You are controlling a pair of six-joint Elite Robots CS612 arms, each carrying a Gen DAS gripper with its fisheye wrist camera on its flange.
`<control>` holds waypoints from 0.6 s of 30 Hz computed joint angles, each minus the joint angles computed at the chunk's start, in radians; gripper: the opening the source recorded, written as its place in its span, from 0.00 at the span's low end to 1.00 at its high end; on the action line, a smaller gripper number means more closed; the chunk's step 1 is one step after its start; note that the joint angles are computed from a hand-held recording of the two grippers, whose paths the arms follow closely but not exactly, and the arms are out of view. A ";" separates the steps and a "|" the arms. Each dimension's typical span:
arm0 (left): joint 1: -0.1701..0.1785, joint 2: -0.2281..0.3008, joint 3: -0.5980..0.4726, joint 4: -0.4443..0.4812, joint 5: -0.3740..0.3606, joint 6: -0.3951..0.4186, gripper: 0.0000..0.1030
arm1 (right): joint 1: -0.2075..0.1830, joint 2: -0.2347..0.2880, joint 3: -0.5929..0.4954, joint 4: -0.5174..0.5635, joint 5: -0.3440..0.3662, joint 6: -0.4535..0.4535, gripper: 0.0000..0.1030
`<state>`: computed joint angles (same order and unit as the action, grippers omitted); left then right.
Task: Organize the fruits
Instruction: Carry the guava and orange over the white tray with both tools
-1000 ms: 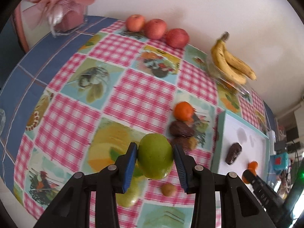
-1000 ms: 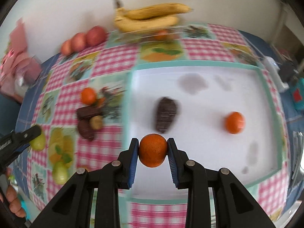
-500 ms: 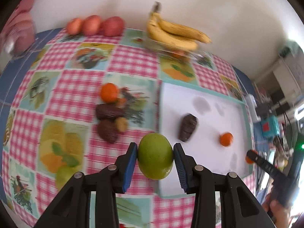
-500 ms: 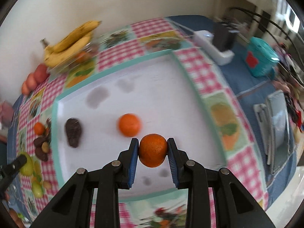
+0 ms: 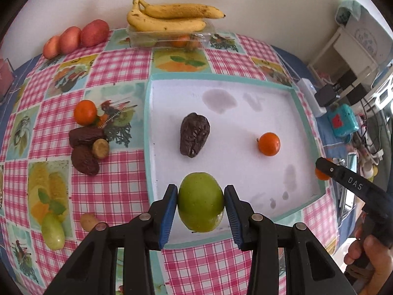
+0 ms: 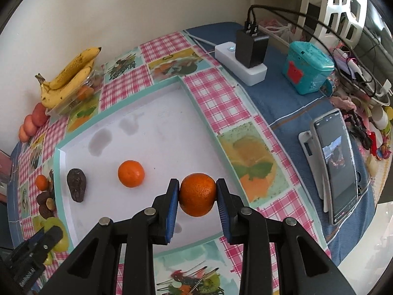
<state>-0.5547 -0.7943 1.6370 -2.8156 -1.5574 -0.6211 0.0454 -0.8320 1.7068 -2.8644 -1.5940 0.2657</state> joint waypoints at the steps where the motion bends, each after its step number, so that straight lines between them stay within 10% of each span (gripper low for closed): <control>1: -0.001 0.004 -0.004 0.010 -0.001 0.004 0.40 | 0.000 0.003 -0.003 0.005 0.003 -0.001 0.31; 18: -0.007 0.060 -0.061 0.112 -0.023 0.016 0.41 | 0.000 0.054 -0.056 0.131 0.048 -0.019 0.31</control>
<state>-0.5615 -0.7347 1.5756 -2.7035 -1.5806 -0.6052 0.0455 -0.7781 1.6505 -2.7336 -1.5459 0.2468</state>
